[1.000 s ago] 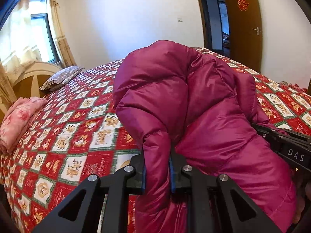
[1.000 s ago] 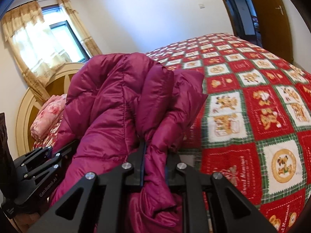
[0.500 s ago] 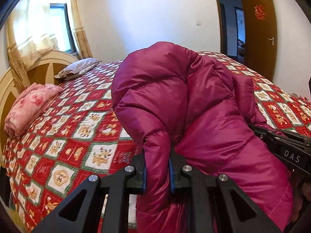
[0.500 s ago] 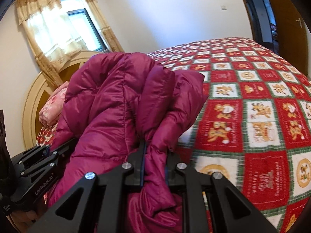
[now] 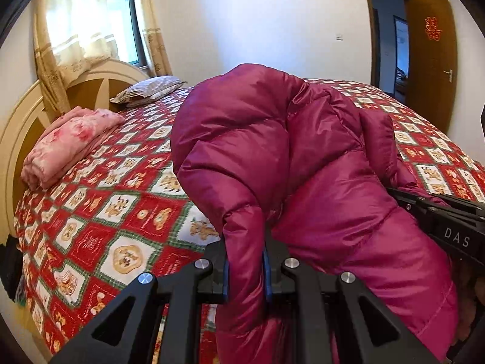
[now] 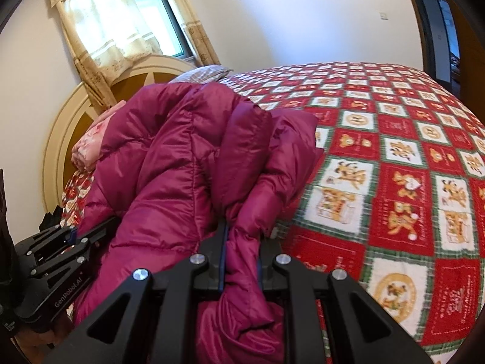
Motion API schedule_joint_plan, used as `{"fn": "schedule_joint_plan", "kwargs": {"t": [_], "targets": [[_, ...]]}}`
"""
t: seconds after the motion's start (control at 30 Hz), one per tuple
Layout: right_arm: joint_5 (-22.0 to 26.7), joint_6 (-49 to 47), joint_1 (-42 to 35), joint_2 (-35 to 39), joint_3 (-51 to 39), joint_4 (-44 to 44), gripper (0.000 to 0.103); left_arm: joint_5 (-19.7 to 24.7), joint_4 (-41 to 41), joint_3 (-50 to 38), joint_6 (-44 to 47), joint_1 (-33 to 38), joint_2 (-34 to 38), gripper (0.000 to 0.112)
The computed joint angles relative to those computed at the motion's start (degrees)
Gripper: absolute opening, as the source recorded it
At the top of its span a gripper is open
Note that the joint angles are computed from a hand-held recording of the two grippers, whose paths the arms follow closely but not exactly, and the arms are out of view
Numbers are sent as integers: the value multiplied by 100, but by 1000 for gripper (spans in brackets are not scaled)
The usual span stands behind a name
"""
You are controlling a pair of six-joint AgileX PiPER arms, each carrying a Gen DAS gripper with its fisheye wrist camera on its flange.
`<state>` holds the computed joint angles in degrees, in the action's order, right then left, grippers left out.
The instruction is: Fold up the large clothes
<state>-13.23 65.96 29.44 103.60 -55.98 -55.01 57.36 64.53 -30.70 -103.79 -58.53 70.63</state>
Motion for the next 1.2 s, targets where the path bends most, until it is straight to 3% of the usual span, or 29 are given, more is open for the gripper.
{"fn": "schedule_joint_plan", "kwargs": {"t": [0.57,0.93,1.2], "targets": [[404,499,404,427,-490,-437,17,-539,152,536,-158,662,-260,16],[555,1476,435,692,-718,-1406,17,-802,317,662,-230,906,-105,17],[685,1956,504,808,-810,-1851,18,-991,490,795,-319,1071,74,28]]}}
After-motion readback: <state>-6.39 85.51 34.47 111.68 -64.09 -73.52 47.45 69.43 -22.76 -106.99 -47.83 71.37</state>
